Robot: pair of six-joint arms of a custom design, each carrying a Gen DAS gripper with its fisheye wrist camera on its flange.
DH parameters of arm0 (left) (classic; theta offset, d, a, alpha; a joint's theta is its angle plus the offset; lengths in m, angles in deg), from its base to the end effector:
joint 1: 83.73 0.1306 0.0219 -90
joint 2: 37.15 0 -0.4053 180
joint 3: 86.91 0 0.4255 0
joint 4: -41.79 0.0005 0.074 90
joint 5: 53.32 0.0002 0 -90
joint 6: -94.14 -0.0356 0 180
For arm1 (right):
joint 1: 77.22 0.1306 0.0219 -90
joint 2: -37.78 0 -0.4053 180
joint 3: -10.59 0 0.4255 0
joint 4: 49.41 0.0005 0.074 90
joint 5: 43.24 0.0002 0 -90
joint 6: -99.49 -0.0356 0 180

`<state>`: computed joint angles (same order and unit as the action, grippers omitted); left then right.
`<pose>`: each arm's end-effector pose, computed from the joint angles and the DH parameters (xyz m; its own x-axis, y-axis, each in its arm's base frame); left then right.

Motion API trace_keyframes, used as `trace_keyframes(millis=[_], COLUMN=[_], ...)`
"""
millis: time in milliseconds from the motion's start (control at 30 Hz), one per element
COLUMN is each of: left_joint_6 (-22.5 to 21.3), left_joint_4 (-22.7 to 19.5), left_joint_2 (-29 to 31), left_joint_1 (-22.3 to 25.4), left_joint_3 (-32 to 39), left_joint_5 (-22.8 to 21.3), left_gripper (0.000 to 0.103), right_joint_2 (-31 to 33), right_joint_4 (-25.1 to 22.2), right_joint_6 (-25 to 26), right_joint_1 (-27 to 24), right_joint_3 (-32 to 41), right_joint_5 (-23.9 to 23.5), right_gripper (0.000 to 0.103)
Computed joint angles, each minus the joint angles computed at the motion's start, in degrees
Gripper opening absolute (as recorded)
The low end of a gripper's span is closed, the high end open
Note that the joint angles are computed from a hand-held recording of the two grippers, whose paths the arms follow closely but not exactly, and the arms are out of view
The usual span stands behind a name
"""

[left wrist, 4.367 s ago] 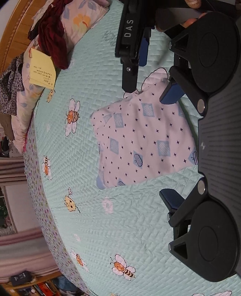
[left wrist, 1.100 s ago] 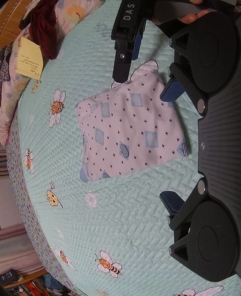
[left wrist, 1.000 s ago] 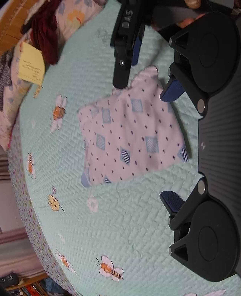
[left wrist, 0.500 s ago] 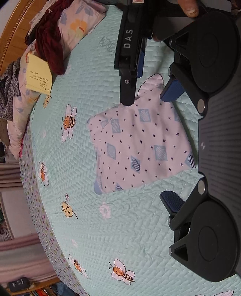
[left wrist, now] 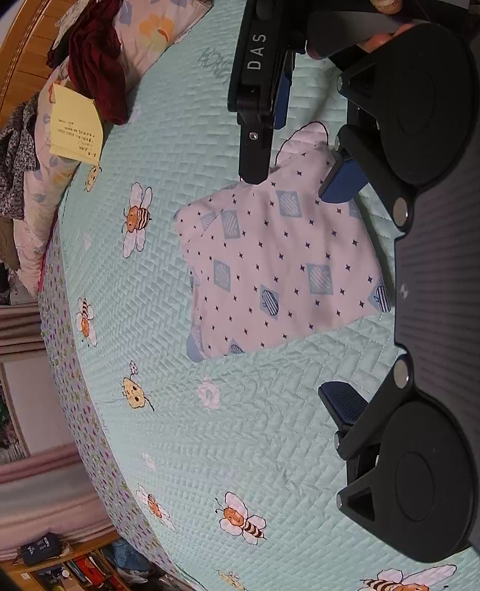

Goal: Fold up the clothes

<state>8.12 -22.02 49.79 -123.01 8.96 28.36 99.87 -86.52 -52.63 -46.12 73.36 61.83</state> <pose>0.3770 -0.3024 0.5119 -0.6706 0.4598 -0.5821 0.5167 0.8526 0.0781 0.3002 0.1697 0.4293 -0.5203 0.6829 -0.5127 0.3000 0.7083 0.6390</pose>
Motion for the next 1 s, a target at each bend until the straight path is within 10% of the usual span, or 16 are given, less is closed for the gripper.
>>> trace_keyframes(millis=[1000], left_joint_6=[1.07], left_joint_4=[-3.35], left_joint_2=[0.85], left_joint_1=[0.8], left_joint_3=[1.06], left_joint_5=[1.02], left_gripper=[0.102], right_joint_2=[-0.12], right_joint_4=[0.82], right_joint_6=[0.04], right_joint_1=[-0.02], right_joint_3=[-0.16], right_joint_5=[-0.63], right_gripper=[0.103])
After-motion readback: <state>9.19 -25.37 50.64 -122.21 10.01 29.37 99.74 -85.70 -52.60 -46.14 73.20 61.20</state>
